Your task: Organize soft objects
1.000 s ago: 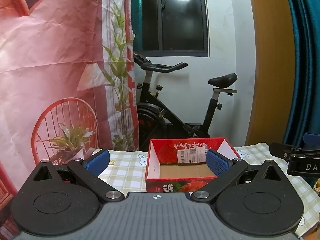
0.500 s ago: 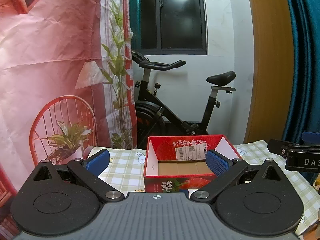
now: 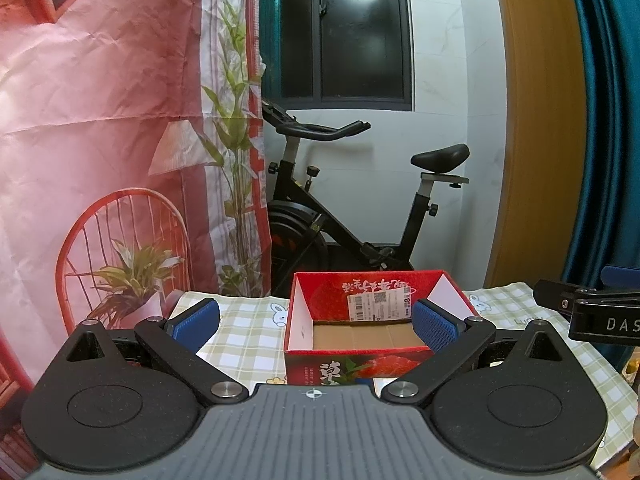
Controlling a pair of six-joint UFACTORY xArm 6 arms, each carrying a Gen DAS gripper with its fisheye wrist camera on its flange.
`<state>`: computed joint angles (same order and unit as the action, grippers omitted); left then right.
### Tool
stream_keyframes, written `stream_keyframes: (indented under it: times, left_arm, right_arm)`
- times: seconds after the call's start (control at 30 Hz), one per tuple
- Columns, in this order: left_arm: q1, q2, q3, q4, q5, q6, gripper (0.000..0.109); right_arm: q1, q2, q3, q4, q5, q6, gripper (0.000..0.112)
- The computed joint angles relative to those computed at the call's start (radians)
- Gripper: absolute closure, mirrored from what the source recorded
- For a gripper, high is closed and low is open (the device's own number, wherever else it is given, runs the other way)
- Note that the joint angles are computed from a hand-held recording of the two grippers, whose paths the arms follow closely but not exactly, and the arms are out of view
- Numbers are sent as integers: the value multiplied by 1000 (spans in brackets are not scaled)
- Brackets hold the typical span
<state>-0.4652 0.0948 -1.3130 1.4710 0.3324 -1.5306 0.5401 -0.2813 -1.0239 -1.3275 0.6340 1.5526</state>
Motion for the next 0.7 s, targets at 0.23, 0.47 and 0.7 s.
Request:
stream_keyframes:
  times: [0.23, 0.47, 0.7]
  left_arm:
    - [-1, 2, 0, 4, -1, -7, 6]
    - [1, 4, -2, 7, -7, -12, 6]
    - [0, 3, 0, 8, -6, -14, 6]
  right_arm:
    - [-2, -1, 0, 2, -4, -2, 10]
    - [-1, -1, 0, 2, -1, 0, 10]
    - [-1, -1, 0, 1, -2, 2, 10]
